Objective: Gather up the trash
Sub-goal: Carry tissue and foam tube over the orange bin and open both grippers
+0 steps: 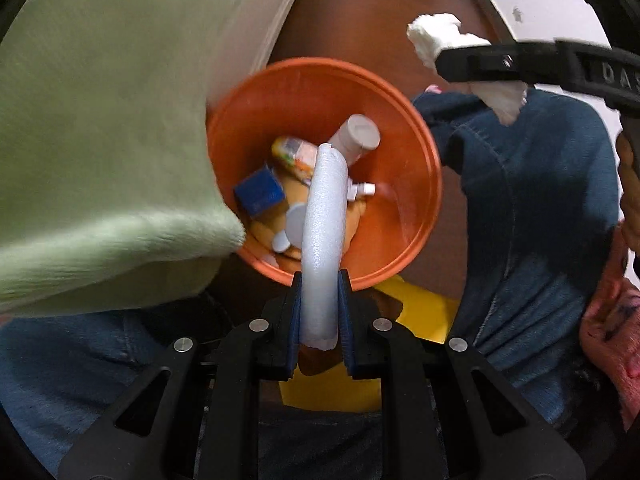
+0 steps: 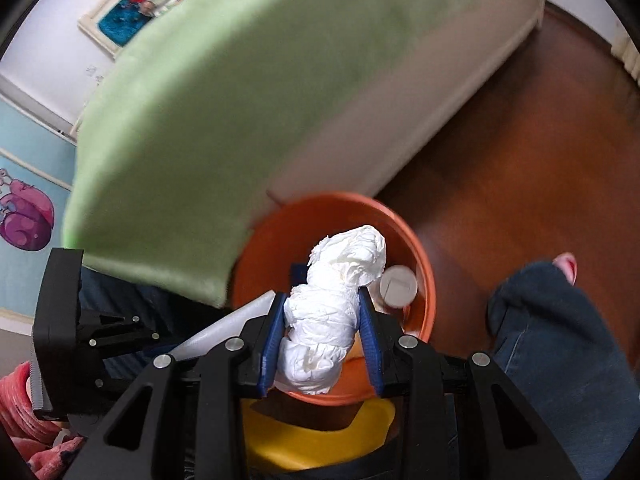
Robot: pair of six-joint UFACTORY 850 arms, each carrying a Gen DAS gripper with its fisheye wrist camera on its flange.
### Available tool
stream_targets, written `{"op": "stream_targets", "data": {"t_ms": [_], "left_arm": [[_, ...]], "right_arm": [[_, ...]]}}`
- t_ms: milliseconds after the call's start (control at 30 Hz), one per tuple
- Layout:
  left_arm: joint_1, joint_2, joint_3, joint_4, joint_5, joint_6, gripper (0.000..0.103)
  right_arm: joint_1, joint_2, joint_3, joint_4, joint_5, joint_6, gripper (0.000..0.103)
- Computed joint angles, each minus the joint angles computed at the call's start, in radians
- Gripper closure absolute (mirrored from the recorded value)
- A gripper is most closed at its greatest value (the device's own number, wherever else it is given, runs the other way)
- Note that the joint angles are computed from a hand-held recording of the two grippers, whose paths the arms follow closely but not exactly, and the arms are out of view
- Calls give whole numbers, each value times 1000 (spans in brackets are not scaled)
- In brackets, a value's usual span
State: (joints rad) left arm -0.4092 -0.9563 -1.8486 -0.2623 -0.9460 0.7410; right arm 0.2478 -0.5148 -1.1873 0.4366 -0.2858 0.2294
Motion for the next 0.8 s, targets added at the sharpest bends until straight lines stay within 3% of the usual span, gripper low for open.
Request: {"op": "stream_targets", "data": {"t_ms": [233,433,533,600,667,733,800], "left_arm": [[-22,-75,-59,70,-22,-79,87],[-33,-93,-70,107,-16,-116,86],[-33,-97,-75,131,-1,-150,85],[-33,-99,-78,139,0,-156,79],[-29,-96,-78,135,5,-165,53],[-20,-91,-81,104,6,-154,38],[-12,-83,-82,66,5,-129,37]], "right_arm": [[-17,-85,-21,244,-56,-183,68],[-24,-152,-62,358,-85,-247,68],[-25,-158,-65,375,-68,-257,62],[-34,-151,-54,444,-63,-318,46],[-39,-134,-38,461,-49,-319,33],[-44,-122,-28,466,-39,-319,32],[-51,-114,-18,503,-34,-343,32]]}}
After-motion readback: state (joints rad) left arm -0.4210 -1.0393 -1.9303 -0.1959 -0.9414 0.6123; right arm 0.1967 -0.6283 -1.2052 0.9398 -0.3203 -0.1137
